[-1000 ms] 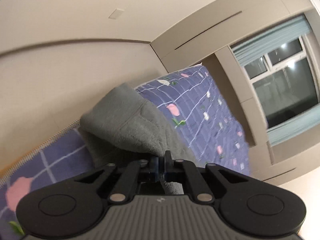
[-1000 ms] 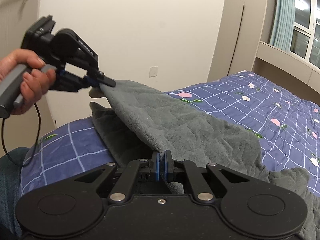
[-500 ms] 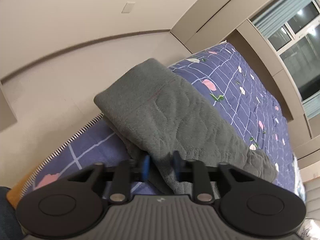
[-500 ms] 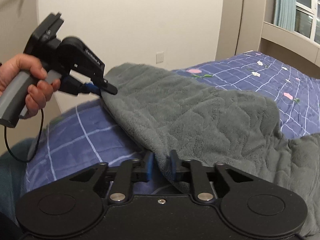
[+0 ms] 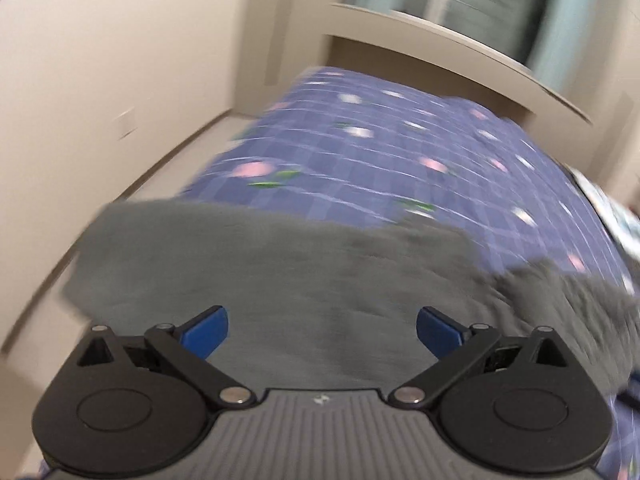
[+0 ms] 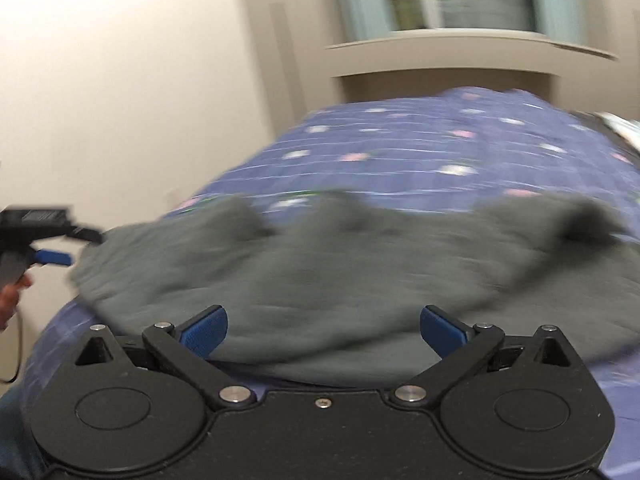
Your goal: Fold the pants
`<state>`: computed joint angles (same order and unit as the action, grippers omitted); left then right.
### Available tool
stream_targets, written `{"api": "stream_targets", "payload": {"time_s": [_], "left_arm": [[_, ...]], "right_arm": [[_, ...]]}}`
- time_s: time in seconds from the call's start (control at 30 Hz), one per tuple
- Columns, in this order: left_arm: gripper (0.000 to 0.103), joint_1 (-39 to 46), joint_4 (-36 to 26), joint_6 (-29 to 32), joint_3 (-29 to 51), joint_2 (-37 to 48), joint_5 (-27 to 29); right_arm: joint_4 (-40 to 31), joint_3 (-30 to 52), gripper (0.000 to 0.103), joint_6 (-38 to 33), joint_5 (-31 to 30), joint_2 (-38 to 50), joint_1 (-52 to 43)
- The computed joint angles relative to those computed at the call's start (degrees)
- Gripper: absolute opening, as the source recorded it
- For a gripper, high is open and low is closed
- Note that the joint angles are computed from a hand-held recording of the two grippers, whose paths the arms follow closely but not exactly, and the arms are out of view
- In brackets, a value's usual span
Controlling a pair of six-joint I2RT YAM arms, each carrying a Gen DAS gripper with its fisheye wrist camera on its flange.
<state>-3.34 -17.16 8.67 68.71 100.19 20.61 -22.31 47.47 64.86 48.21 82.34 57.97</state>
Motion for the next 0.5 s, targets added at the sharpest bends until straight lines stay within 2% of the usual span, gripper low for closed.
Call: {"api": "stream_targets", "payload": {"time_s": [0.1, 0.17, 0.23, 0.27, 0.3, 0.37, 0.5], "left_arm": [[0.102, -7.69, 1.20, 2.66, -2.51, -1.95, -1.07], [0.102, -13.31, 1.76, 3.97, -3.44, -2.64, -1.29], [0.102, -18.38, 3.34, 4.38, -5.33, -3.79, -0.83], [0.102, -21.23, 4.19, 4.52, -5.63, -3.90, -0.40], [0.102, -23.64, 5.50, 4.59, -5.74, -3.34, -0.40], [0.102, -28.55, 6.99, 6.56, -4.97, -2.00, -1.06], [0.102, -36.77, 7.79, 13.43, -2.45, 1.70, -5.19]], "right_arm": [[-8.80, -6.15, 0.102, 8.63, 2.33, -8.80, -0.04], [-12.30, -10.17, 0.102, 12.12, 2.99, -15.24, -0.74], [-12.30, -14.78, 0.103, 12.06, 2.73, -23.14, -3.15], [-10.61, -17.58, 0.103, 9.74, 1.50, -28.22, -5.38], [-8.25, -19.94, 0.103, 6.33, -0.76, -32.85, -8.40], [-2.37, -23.75, 0.103, -2.41, -9.01, -39.91, -18.23], [7.63, -27.89, 0.103, -11.78, -27.81, -43.74, -38.26]]}}
